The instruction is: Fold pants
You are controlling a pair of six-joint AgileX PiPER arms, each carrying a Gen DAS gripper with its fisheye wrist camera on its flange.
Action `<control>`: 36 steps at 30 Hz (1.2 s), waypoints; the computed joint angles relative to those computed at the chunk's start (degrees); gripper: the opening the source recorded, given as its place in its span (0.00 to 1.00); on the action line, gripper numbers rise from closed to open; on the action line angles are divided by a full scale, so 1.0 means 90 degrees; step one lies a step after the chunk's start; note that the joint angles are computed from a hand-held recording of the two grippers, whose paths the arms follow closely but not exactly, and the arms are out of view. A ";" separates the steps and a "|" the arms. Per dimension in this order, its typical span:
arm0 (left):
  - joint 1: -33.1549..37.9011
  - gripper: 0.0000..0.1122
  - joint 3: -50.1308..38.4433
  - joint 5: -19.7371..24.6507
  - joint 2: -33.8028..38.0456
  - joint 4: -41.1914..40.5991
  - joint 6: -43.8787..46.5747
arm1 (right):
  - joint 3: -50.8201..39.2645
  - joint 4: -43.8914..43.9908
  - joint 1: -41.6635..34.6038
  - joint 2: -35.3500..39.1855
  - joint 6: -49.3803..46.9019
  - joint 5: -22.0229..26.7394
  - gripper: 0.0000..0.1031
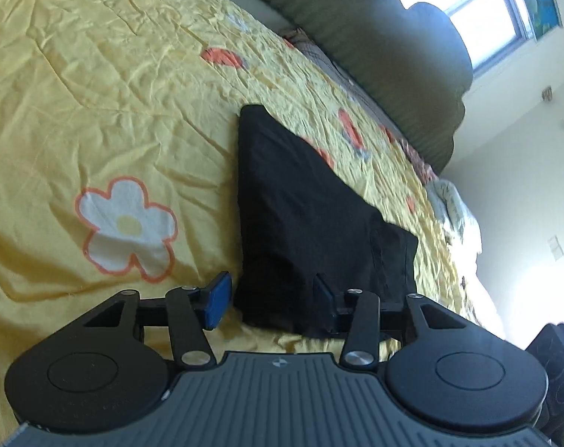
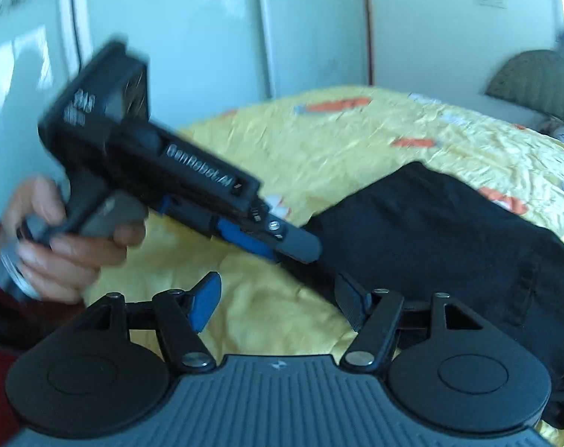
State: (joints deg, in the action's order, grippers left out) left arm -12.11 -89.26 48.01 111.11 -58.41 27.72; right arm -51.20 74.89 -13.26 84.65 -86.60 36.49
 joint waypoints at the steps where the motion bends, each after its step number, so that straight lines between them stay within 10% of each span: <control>1: -0.0005 0.51 -0.0125 -0.0094 0.0122 -0.0135 0.0015 | -0.0022 0.0219 -0.0089 0.0007 -0.0026 -0.0056 0.65; 5: -0.0144 0.48 -0.0762 0.0074 0.0634 0.0235 -0.0545 | -0.0701 -0.0170 0.0032 0.0394 0.1331 -0.1055 0.65; 8: -0.0323 0.23 -0.0370 -0.0279 0.0371 0.0447 -0.0238 | -0.1621 -0.1943 0.0376 0.0938 0.3047 -0.1489 0.65; 15: -0.0577 0.14 0.0430 -0.1026 -0.0234 0.0879 -0.0360 | -0.4499 -0.6399 0.1168 0.3093 0.6435 -0.0722 0.67; 19: -0.0772 0.14 0.0752 -0.1458 -0.0503 0.1271 -0.0456 | -0.5749 -0.8690 0.1628 0.3989 0.8516 -0.0537 0.94; 23: -0.0686 0.14 0.0762 -0.1276 -0.0572 0.1196 -0.0448 | -0.6437 -0.7914 0.1284 0.4393 0.8374 -0.0217 0.99; 27: -0.0568 0.14 0.0755 -0.1085 -0.0616 0.1124 -0.0445 | -0.4350 -0.6085 0.0725 0.3078 0.7338 -0.1653 0.99; 32: -0.0714 0.14 0.0806 -0.1267 -0.0740 0.1513 -0.0722 | -0.1972 -0.3461 0.0010 0.1376 0.4463 -0.2048 1.00; 36: -0.0898 0.14 0.0825 -0.1451 -0.0813 0.1958 -0.0973 | -0.0798 -0.4786 -0.0178 0.0827 0.5247 -0.2795 1.00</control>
State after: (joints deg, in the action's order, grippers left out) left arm -20.19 -81.84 34.95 103.79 -40.78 18.96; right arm -58.39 31.82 -14.86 92.09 -39.38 11.34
